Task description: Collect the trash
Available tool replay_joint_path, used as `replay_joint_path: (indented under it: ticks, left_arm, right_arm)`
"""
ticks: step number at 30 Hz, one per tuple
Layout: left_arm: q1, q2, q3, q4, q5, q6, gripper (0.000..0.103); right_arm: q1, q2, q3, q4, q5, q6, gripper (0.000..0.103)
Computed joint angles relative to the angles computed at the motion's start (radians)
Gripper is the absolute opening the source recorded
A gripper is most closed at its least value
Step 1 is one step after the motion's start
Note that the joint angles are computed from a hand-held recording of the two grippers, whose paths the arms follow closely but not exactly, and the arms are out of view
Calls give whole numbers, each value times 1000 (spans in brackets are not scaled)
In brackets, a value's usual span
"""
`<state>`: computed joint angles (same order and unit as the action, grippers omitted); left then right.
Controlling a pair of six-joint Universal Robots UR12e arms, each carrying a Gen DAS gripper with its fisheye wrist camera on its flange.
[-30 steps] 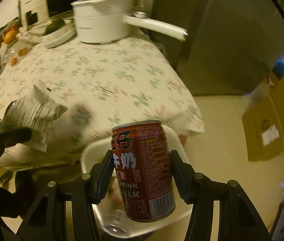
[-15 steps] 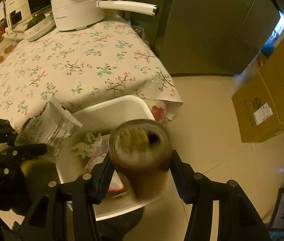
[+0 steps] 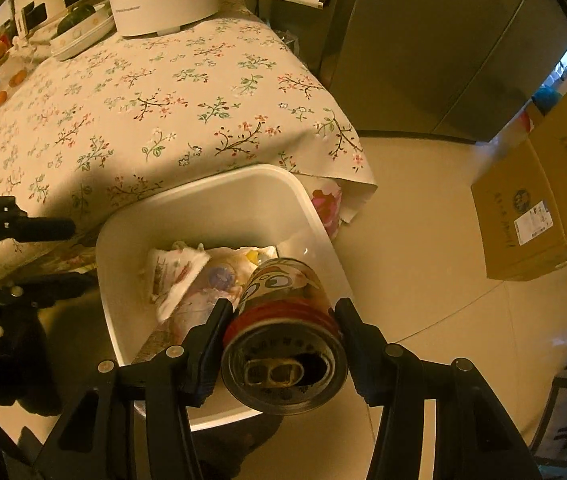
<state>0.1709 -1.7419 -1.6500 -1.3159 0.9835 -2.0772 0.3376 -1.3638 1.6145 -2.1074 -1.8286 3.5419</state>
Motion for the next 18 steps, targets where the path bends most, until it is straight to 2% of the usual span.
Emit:
replay_joint_path:
  ticks: [7,11,13,18]
  left_arm:
    - [31,13,-1,44,-3,8,67]
    - [51,15,1,62,-1,-8,75]
    - [61,14,1,71,4,-28,78]
    - [83,23,-7,99,11,-64,84]
  right_arm:
    - [-1,7,-11,18,12,1,54]
    - [-5,11,-11,15,44,7,55]
    - [-2,14,-15,18,42,4,66]
    - [8,13,-22,6,25,20,70]
